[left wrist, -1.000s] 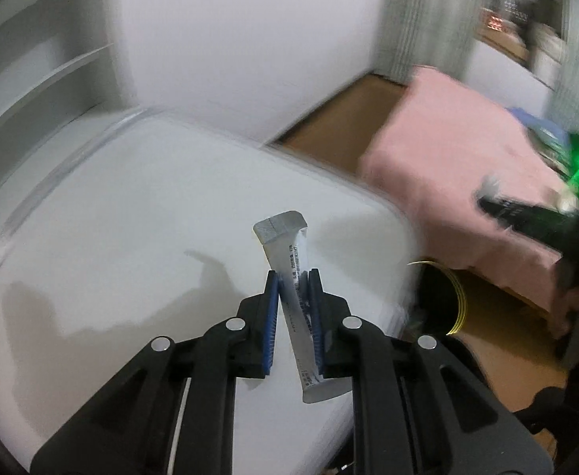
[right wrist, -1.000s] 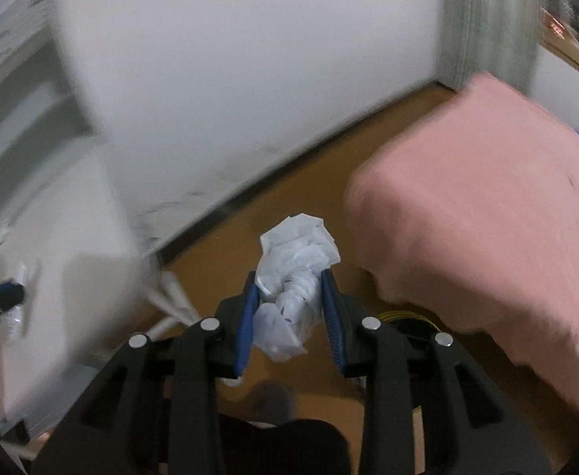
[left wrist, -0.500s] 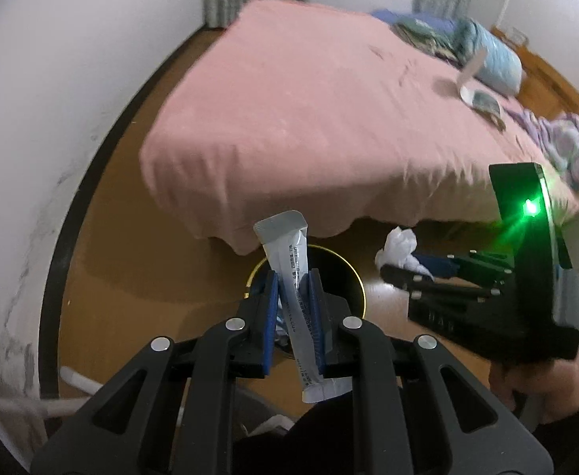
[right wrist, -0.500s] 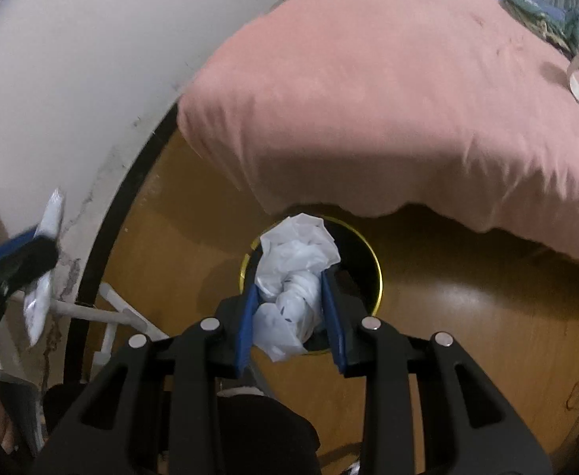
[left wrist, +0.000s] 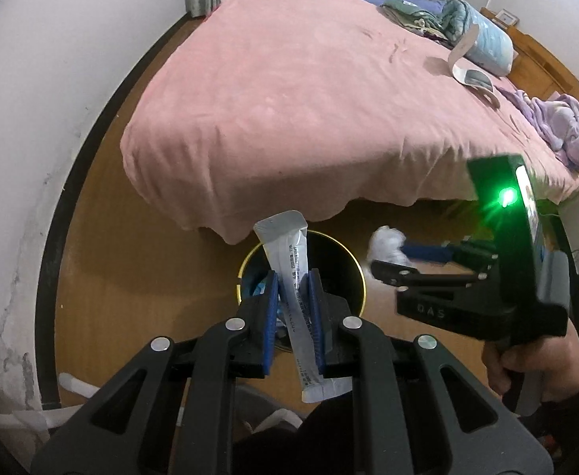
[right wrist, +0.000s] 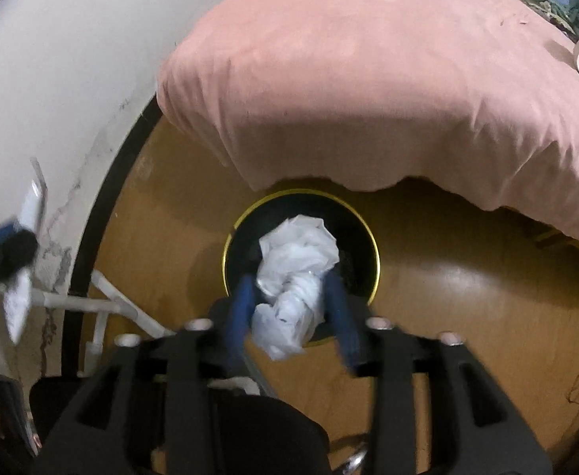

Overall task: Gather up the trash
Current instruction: 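Carry the stick and tissue over the black bin and open both tools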

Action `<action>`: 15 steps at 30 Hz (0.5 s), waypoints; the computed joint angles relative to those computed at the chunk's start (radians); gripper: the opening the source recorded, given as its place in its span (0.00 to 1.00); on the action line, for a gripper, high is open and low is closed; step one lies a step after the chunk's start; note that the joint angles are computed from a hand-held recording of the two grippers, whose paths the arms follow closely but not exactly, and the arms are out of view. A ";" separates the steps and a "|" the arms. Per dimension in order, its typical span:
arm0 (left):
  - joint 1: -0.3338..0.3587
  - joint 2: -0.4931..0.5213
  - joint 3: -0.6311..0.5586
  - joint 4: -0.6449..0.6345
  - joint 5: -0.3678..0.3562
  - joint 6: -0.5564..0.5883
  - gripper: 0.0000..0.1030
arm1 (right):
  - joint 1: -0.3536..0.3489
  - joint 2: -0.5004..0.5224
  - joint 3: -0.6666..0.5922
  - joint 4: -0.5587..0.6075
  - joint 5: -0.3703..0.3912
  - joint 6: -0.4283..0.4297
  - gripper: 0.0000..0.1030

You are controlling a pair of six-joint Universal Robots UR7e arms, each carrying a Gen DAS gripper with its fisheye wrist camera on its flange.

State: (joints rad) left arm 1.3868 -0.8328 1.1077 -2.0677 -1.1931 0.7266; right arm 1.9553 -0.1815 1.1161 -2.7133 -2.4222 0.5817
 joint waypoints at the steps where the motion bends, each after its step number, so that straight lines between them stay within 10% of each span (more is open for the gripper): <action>1: 0.000 -0.001 0.001 0.003 0.000 -0.001 0.14 | 0.002 -0.001 0.006 -0.023 -0.007 -0.006 0.72; 15: 0.004 0.012 -0.031 0.061 -0.034 -0.024 0.14 | 0.002 -0.026 0.051 -0.051 -0.032 0.070 0.75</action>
